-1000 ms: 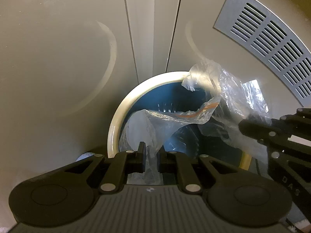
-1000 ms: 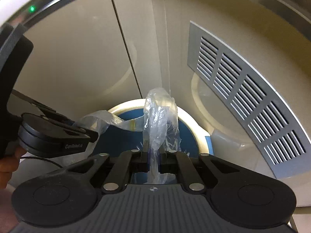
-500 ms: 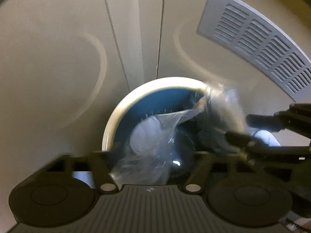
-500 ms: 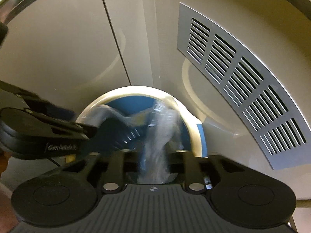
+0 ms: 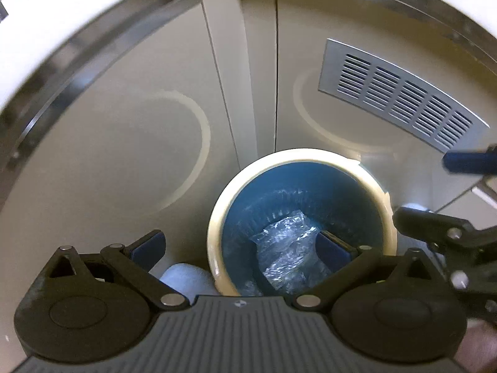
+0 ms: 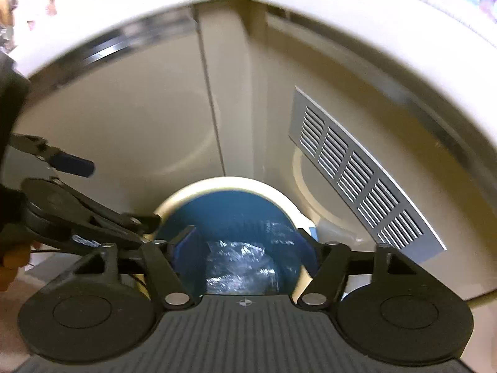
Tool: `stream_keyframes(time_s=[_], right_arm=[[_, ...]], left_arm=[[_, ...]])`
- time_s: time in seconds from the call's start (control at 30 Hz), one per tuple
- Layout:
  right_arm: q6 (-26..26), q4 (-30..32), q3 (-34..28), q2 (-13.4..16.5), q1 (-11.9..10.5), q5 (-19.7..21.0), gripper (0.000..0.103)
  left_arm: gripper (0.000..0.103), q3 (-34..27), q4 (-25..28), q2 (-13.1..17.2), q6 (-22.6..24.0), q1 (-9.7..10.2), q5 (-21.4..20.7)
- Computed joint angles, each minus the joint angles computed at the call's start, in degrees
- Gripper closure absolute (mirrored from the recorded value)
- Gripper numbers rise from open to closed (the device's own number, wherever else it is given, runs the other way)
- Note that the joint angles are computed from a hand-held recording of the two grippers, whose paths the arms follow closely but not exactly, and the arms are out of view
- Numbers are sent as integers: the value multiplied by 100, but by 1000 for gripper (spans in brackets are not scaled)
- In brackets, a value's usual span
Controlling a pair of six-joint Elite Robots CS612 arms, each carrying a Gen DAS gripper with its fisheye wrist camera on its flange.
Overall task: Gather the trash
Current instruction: 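Lift both open tools out of the bin back toward the counter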
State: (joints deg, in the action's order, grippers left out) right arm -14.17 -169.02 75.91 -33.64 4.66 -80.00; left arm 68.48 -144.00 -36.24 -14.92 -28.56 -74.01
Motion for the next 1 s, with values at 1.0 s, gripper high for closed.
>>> stream_keyframes(time_s=[1.0], right_arm=[[-277,-1511,1007,-463,64,-311,9]], left_arm=[[0,904,-1321,-341,339,-274,876]])
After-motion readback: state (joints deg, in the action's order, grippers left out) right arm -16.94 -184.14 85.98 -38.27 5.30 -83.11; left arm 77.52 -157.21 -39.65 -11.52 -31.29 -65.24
